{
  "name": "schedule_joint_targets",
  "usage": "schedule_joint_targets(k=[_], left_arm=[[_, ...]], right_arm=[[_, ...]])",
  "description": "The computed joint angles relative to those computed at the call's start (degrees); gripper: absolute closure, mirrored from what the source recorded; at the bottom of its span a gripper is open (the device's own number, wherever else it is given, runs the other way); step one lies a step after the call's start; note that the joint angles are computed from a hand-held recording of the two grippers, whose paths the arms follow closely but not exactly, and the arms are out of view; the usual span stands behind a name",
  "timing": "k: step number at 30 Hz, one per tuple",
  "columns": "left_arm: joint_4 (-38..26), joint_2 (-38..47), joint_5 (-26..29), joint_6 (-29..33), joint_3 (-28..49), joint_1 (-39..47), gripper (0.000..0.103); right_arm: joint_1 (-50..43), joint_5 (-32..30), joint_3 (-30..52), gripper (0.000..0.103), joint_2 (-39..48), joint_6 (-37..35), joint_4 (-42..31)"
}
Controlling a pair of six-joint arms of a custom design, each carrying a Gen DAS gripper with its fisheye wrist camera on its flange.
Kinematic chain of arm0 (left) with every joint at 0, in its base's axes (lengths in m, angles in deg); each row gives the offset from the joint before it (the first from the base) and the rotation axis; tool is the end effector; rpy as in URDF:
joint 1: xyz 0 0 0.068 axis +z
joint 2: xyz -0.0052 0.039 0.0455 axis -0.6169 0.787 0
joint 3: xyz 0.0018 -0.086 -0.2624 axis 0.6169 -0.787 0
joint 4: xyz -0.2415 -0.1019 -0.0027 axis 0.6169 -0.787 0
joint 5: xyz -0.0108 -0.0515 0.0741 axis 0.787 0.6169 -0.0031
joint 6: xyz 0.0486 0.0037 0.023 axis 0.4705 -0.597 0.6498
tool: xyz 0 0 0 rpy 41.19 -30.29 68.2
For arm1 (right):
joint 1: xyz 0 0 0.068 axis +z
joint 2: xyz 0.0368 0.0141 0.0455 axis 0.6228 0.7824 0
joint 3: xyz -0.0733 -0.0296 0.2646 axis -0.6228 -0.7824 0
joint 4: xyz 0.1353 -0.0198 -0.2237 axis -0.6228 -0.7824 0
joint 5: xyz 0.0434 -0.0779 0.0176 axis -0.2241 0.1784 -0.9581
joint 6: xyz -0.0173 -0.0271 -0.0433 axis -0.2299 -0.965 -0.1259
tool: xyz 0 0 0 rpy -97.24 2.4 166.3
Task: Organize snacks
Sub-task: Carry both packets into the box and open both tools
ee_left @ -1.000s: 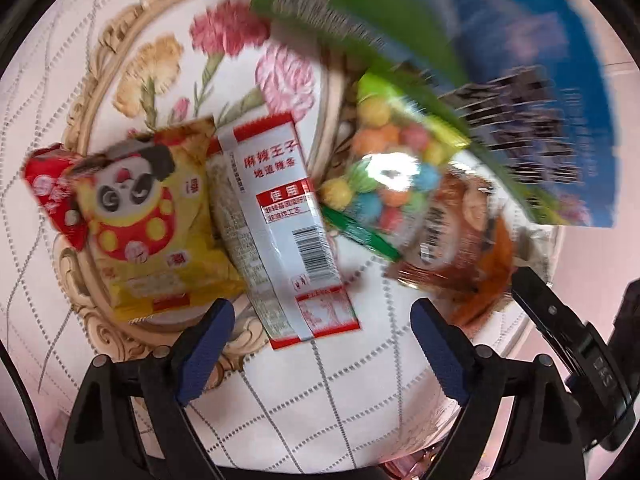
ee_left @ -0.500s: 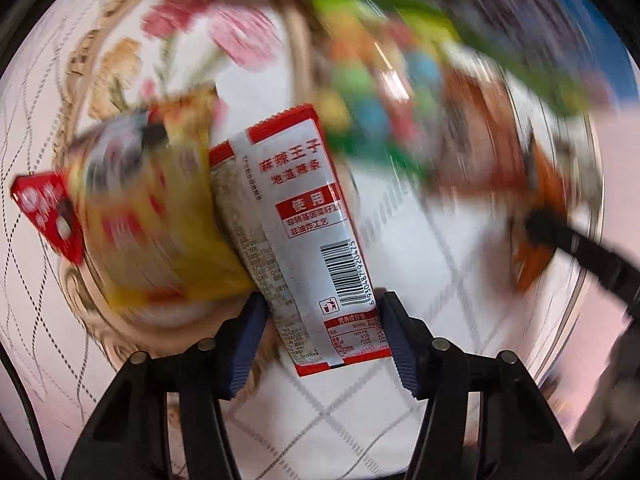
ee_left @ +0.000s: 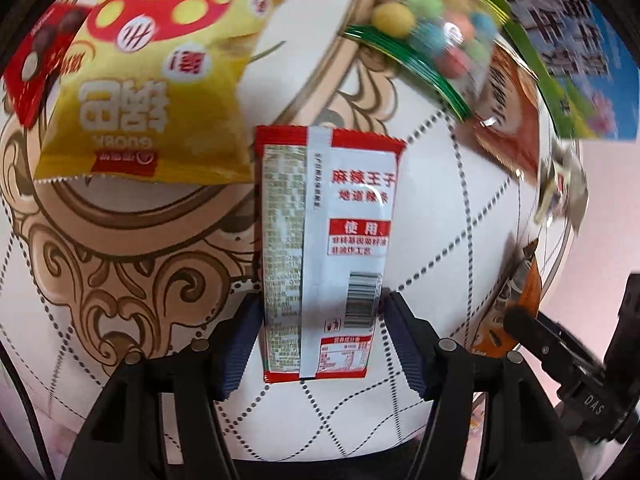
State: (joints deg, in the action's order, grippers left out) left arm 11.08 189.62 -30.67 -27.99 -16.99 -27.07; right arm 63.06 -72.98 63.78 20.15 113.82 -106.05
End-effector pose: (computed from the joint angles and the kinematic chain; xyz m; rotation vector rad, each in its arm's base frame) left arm 0.3094 0.0486 0.1490 -0.0045 -2.8951 0.5539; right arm 0.3026 0.1443 0.1878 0.4203 3.0169 0.3609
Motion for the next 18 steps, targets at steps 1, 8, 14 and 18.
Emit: schedule_joint_targets(k=[1,8,14,18], left_arm=[[0.72,-0.52,-0.35,-0.61,-0.73,-0.41,0.042],[6.76,-7.61,-5.4,-4.13,-6.7,-9.01,0.051],[8.23,-8.75,-5.8,-9.65,-6.61,-16.32,0.055],[4.21,-7.87,-5.77,-7.17,-1.12,-15.21,0.056]], right_arm=[[-0.34,0.1,-0.44,0.04,-0.3,-0.11,0.3],[-0.55,0.75,-2.91,0.038,-0.21,0.4,3.29],[1.26,2.64,-4.35,0.044,-2.09,1.18,5.56],[1.88,3.74,-4.05,0.045,-3.98,1.19,4.95]])
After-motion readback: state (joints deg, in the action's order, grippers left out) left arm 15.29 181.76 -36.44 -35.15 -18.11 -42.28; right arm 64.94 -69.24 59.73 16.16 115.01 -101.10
